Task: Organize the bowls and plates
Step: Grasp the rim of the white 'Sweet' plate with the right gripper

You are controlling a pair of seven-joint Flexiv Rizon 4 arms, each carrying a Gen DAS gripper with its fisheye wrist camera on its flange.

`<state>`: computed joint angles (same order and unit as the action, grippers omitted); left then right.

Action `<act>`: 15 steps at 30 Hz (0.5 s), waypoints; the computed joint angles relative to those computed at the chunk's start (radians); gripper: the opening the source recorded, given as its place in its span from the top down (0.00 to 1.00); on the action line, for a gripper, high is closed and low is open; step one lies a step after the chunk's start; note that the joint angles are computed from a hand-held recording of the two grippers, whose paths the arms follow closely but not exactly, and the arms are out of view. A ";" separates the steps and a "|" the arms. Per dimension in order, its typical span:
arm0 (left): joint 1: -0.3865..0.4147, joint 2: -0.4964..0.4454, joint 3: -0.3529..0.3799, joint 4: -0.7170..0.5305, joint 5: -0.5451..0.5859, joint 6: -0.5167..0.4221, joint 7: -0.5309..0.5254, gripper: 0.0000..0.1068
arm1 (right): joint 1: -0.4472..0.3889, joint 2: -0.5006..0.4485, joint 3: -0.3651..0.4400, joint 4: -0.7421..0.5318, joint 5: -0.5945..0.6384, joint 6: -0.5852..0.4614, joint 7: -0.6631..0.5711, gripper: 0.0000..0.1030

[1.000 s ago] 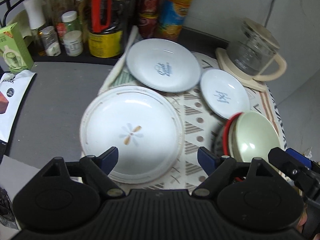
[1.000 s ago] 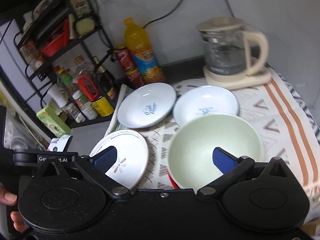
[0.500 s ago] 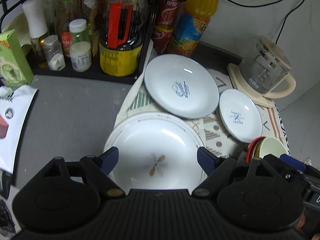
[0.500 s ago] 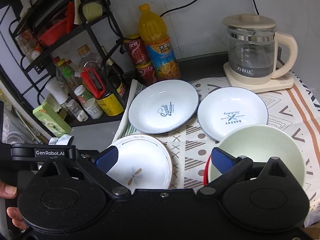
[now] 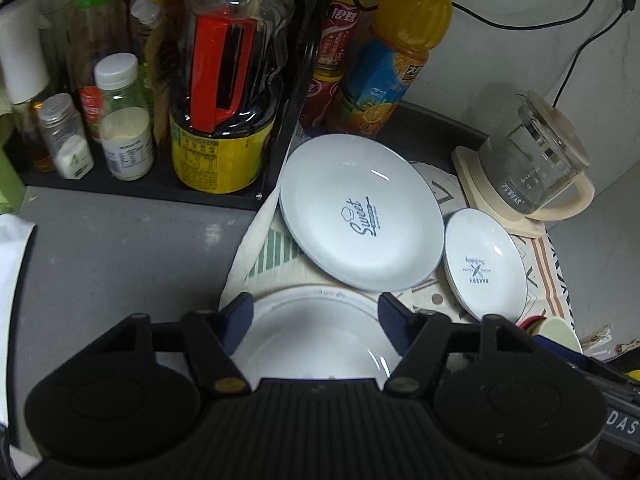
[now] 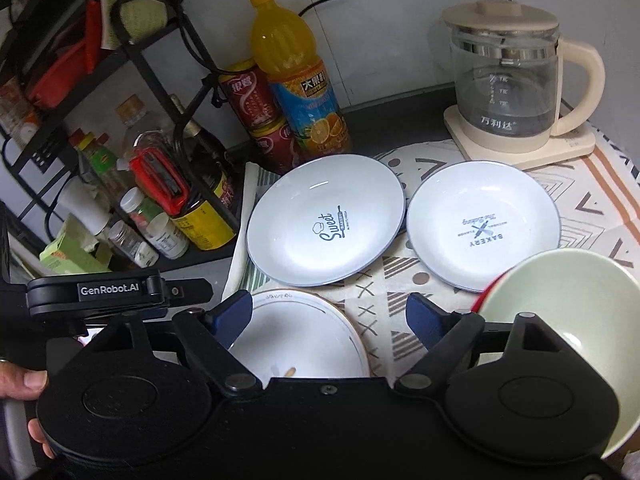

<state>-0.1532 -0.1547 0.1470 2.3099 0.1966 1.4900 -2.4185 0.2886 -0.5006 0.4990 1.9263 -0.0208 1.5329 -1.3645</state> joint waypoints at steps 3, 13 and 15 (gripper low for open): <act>0.063 -0.028 -0.057 0.028 -0.101 0.058 0.107 0.43 | 0.059 -0.018 -0.056 -0.025 -0.009 -0.010 0.053 0.26; 0.368 -0.134 -0.396 0.094 -0.406 0.206 0.433 0.58 | 0.214 -0.076 -0.243 -0.070 -0.072 -0.014 0.278 0.30; 0.404 -0.160 -0.435 0.089 -0.426 0.219 0.456 0.60 | 0.232 -0.096 -0.268 -0.081 -0.099 0.001 0.307 0.30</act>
